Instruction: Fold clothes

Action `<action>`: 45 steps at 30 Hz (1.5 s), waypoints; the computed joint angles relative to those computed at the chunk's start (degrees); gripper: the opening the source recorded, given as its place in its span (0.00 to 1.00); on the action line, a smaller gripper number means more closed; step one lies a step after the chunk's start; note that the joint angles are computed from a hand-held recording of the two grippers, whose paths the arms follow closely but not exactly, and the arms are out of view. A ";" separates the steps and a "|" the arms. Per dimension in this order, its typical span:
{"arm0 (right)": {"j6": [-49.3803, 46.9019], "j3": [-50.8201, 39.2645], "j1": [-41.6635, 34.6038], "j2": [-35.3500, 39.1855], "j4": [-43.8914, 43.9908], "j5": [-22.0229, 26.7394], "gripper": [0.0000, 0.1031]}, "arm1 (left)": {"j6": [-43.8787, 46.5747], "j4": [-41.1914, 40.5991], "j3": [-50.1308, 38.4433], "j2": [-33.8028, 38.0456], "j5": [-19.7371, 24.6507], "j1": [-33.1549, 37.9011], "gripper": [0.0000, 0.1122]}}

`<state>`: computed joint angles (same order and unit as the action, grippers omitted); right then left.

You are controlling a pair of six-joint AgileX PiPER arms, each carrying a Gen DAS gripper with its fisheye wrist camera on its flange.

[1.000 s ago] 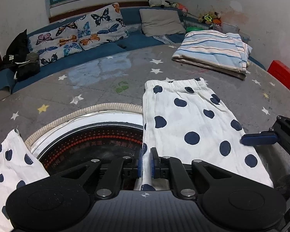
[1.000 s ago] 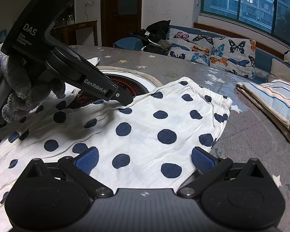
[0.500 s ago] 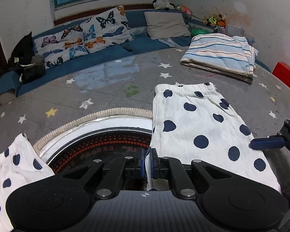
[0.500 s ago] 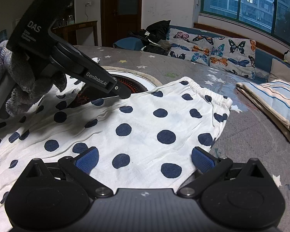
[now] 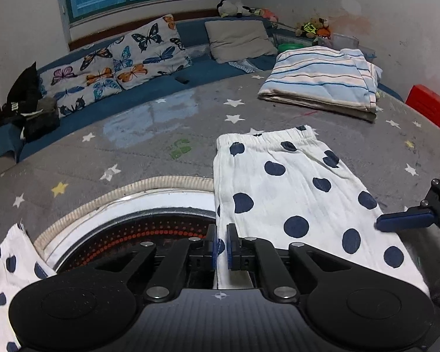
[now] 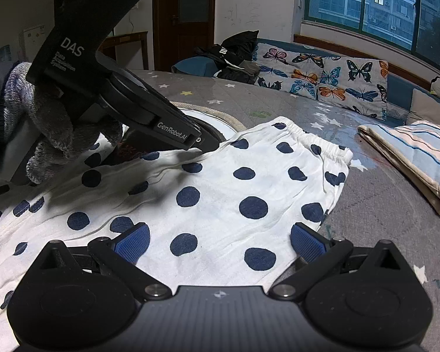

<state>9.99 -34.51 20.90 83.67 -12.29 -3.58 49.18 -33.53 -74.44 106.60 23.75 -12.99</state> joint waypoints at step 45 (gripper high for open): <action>4.45 0.18 -0.18 -0.39 -4.47 0.18 1.00 | -6.90 6.33 -0.80 -0.08 -8.60 0.57 0.44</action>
<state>14.45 -34.33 20.73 83.28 -16.76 -3.40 42.28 -27.20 -75.24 106.52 15.15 -12.42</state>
